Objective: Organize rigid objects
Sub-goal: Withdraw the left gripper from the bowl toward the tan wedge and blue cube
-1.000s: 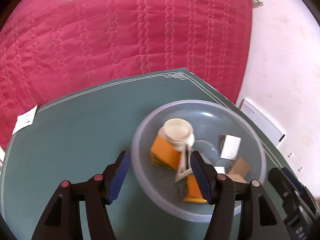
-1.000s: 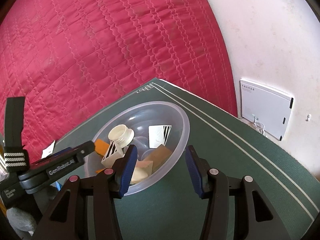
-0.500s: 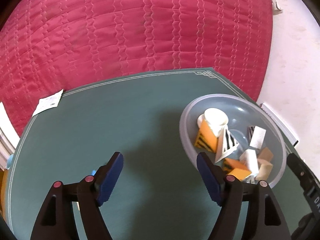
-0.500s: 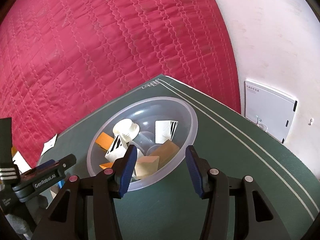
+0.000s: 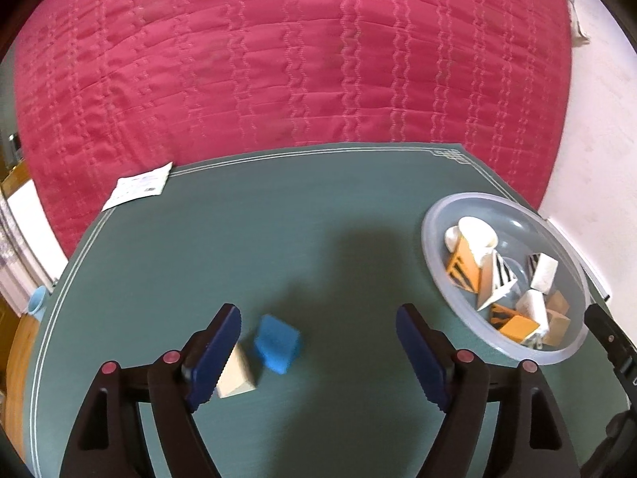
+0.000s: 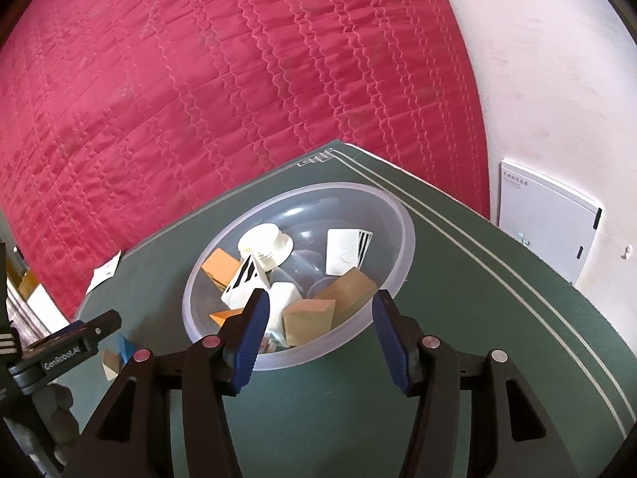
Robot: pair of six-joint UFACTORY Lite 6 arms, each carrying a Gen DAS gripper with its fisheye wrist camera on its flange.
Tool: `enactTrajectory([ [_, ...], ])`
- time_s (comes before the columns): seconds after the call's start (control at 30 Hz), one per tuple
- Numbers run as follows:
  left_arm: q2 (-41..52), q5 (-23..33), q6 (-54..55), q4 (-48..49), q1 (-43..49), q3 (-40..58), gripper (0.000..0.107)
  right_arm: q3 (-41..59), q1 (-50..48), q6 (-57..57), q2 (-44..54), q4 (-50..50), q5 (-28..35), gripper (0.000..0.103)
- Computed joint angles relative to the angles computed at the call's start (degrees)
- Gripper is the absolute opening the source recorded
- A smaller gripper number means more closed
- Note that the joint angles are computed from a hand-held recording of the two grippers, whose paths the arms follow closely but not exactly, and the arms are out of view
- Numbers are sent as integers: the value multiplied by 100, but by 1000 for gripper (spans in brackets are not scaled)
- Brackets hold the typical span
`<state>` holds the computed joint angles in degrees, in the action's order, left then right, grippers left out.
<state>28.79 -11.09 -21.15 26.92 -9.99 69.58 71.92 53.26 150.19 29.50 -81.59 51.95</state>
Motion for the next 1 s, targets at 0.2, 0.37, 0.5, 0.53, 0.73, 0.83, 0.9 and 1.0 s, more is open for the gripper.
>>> enactTrajectory([
  [0.2,-77,-80,-207,216,385,-184,86,87,28,-84,88,11,-6,56],
  [0.37,-4,-140,-120,219,700,-322,86,111,18,-118,105,18,-37,56],
  [0.5,177,-86,-173,288,886,-247,86,266,12,-278,229,61,-76,56],
  [0.53,216,-77,-214,344,933,-235,86,309,10,-322,264,76,-81,56],
  [0.73,434,20,-31,173,1006,-117,86,387,-10,-418,347,139,-131,56],
  [0.83,524,81,-76,210,968,5,86,384,-10,-422,346,135,-132,56],
  [0.9,566,104,167,-7,921,57,86,375,-7,-413,344,127,-125,56],
  [1.0,706,172,331,-133,868,244,86,378,-8,-418,344,131,-132,56],
])
